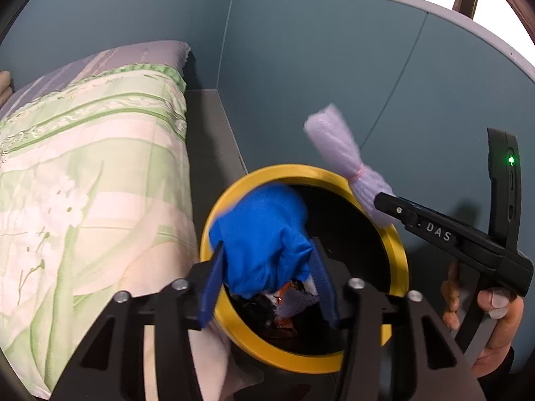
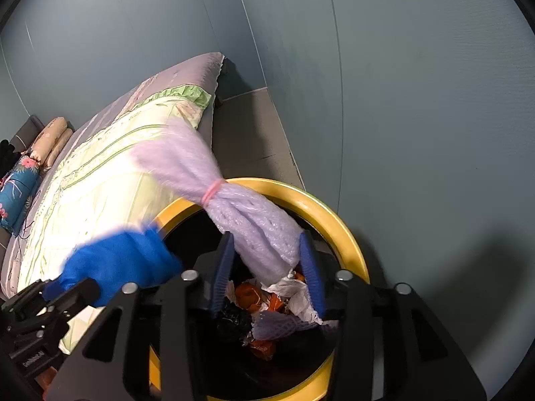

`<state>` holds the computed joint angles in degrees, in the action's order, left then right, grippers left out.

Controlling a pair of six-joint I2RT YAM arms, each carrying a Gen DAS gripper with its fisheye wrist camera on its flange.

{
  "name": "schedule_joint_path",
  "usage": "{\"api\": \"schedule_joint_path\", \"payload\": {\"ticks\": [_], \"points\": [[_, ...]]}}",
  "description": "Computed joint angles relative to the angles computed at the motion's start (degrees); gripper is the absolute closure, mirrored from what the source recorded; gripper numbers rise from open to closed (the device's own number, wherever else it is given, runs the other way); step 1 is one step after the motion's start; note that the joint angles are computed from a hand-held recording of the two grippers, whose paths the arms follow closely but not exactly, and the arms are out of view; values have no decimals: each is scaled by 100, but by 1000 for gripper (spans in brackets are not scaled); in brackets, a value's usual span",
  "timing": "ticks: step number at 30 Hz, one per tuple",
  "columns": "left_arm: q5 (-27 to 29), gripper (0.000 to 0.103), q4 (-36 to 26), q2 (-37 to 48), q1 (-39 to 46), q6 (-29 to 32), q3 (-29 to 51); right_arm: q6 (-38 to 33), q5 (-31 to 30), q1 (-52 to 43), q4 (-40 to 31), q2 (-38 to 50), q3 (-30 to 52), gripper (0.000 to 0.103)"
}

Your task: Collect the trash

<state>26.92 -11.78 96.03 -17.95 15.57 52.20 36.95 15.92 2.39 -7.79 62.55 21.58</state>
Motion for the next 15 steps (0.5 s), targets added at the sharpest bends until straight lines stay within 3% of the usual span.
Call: {"api": "schedule_joint_path", "payload": {"ticks": [2,10,15], "points": [[105,46,-4,-10,122,5,14,3,63,-33,-18,51,83,60],[537,46,-121,-319,1007,101,22,44,403,137,-162,-209,195,57],[804,46,-131,-611,1884,238,0,125,922,1050,-148,13,668,57]]}}
